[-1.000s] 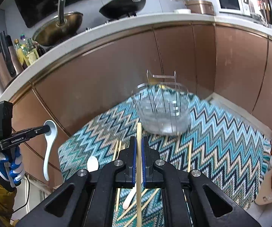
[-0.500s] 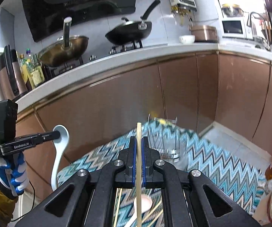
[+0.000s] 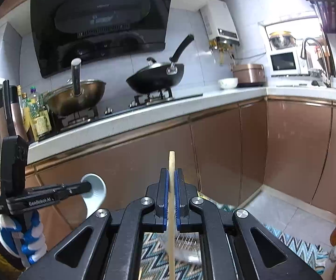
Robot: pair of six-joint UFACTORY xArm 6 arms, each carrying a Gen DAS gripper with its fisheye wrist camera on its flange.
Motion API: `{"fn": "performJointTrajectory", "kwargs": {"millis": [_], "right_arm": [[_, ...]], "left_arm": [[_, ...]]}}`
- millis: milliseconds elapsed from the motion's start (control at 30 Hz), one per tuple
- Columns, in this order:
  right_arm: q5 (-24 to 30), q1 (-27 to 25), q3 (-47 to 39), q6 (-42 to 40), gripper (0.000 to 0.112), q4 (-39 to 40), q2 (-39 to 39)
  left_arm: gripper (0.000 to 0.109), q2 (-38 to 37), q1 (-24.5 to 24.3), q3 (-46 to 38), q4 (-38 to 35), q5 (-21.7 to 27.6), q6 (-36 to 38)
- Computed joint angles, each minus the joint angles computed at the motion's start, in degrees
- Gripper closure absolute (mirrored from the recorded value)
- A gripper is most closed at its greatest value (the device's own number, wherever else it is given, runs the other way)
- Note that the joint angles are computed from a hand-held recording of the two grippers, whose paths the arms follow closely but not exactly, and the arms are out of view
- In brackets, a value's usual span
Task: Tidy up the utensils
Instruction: 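Carry the spoon in the left tool and chopstick in the right tool up toward the wire holder, then drop the spoon from the left tool into the holder while the right tool drops the chopstick in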
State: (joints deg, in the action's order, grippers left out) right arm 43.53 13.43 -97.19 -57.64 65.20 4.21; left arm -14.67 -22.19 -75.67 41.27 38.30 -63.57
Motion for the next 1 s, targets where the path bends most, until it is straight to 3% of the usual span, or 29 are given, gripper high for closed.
{"fn": "performJointTrajectory", "kwargs": {"millis": [133,367,600,767,867,933,1000], "right_arm": [[-4.56,1.26,-1.07,-4.11,0.107,4.64,1.55],[-17.91,5.62,-6.84,-15.62,0.107,15.84,7.33],[-24.57,8.32,-13.98,-24.53,0.107,24.90,15.59],[-27.32,9.24,-10.12,-33.06,0.107,31.71,16.03],[-27.14,9.43,-5.72,-35.99,0.107,32.78,14.57],[-27.72,9.52,-2.85,-40.39,0.099,35.71,13.00],[-26.98,9.11,-0.61,-40.15,0.081,35.16,11.72]], "left_arm": [[0.104,4.93,-1.07,-4.95,9.76,2.20,-7.40],[0.103,15.08,-3.55,-14.17,28.98,9.79,-19.96],[0.103,20.99,-3.37,-16.36,36.56,11.64,-27.11],[0.103,23.55,-4.13,-14.68,42.31,14.42,-32.33],[0.100,23.48,-3.80,-13.06,43.49,13.41,-34.98],[0.098,22.49,-3.90,-11.22,44.63,12.72,-36.06],[0.086,20.74,-3.57,-9.45,43.84,10.30,-36.06]]}}
